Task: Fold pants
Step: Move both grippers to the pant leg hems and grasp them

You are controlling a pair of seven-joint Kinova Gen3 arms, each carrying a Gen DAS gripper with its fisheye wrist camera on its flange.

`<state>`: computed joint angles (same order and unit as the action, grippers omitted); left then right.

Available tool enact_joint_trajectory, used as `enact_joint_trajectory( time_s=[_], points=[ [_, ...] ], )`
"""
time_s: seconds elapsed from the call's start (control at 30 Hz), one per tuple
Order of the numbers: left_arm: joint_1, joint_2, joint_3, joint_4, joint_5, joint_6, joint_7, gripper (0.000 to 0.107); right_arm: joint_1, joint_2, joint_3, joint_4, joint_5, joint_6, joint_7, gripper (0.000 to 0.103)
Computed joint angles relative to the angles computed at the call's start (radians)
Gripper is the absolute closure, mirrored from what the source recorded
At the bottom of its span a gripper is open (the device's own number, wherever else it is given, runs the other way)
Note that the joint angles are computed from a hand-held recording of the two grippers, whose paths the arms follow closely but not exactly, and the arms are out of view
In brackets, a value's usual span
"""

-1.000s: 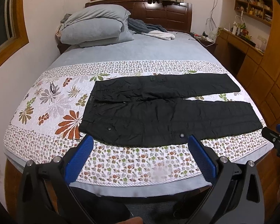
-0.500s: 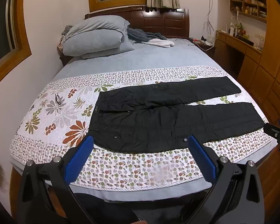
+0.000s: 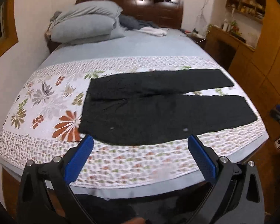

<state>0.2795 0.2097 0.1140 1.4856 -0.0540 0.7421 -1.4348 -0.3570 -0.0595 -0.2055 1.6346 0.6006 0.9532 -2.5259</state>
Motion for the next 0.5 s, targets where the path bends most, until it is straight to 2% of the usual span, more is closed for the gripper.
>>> enact_joint_trajectory(
  time_s=[0.07,0.17,0.27,0.33,0.4,0.5],
  points=[
    [-0.075,0.036,0.011,-0.018,0.079,0.028,-0.057,0.007,0.03,-0.01,0.04,0.029,-0.067,-0.056,0.031,0.003],
    [-0.15,0.088,-0.009,-0.024,0.159,0.007,-0.083,0.007,0.087,-0.018,0.08,0.077,-0.126,-0.127,0.055,0.003],
    [-0.155,0.137,-0.05,-0.038,0.147,-0.029,-0.05,0.007,0.138,-0.01,0.101,0.11,-0.118,-0.156,0.065,0.003],
    [-0.17,0.174,-0.071,-0.067,0.147,-0.032,-0.032,0.007,0.173,0.003,0.13,0.119,-0.15,-0.169,0.102,0.003],
    [-0.248,0.241,-0.019,-0.138,0.212,0.029,-0.048,0.007,0.214,0.022,0.139,0.112,-0.196,-0.164,0.153,0.003],
    [-0.381,0.373,0.076,-0.262,0.313,0.151,-0.027,0.007,0.261,0.048,0.206,0.12,-0.318,-0.183,0.232,0.003]
  ],
)
